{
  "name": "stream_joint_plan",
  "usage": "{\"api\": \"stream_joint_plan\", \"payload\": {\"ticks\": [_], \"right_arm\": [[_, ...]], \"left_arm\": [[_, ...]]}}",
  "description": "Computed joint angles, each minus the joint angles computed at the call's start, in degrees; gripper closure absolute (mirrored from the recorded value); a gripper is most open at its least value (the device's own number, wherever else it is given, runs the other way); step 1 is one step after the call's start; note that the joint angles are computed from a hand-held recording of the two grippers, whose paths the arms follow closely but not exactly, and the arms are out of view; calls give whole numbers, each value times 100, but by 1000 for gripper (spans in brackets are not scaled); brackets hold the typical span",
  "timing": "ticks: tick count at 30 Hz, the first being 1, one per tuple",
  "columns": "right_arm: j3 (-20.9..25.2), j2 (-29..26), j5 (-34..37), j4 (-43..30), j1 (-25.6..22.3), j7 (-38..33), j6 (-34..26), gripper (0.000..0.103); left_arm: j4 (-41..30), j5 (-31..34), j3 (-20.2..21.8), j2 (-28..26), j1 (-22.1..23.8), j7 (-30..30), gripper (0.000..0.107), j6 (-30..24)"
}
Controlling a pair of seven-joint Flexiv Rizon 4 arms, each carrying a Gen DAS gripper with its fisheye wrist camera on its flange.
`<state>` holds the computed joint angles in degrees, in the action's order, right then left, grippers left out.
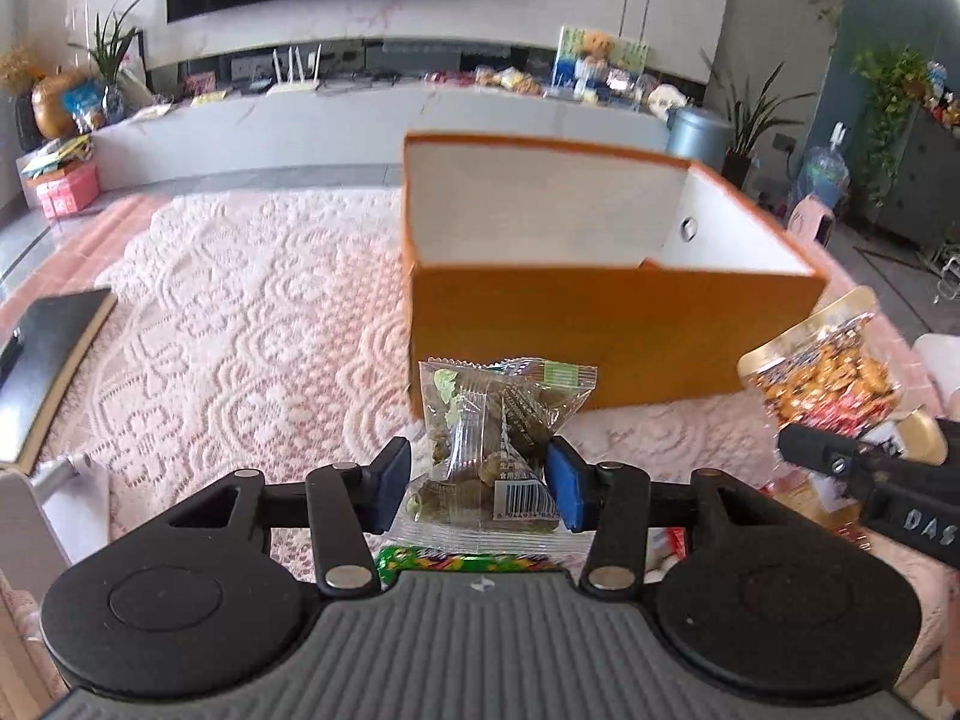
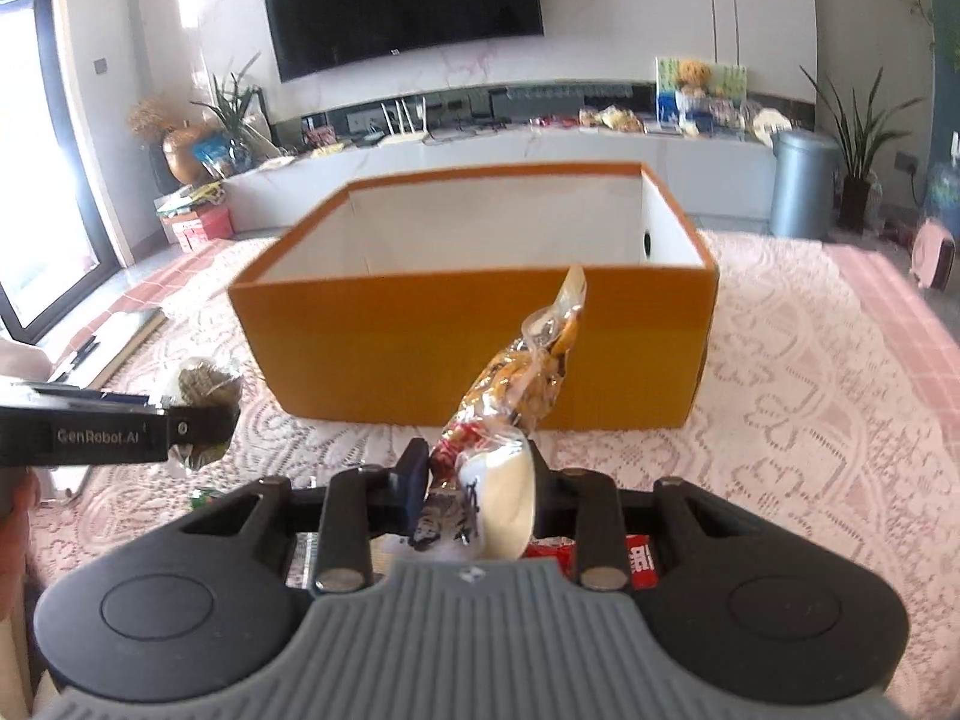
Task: Organize snacks
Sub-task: 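Carry both snacks over the orange box and release them inside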
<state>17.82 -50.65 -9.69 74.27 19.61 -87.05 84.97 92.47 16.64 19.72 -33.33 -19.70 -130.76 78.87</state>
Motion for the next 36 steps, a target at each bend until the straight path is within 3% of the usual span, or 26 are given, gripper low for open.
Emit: {"api": "stream_joint_plan", "payload": {"ticks": [7,18,24,29,36], "right_arm": [[146,347,-6,457,-170,-100,342,74],[252,640,-340,526,-328,-336,463,74],[425,556,-361,-73,-359,-778,-88,75],[237,397,-243,-647,-139,-1147,-400,75],[58,-176,15,-2096,190,-1468,-1457,79]], "left_arm": [[-120,419,308,203,-343,-303,52,97],[-488,726,114,324,-192,-45,52,209],[-906,685,75,185,-122,271,52,130],[-1338,636,8,-32,-35,539,52,-58],[-1969,363,-270,-427,222,1124,52,-464]]}}
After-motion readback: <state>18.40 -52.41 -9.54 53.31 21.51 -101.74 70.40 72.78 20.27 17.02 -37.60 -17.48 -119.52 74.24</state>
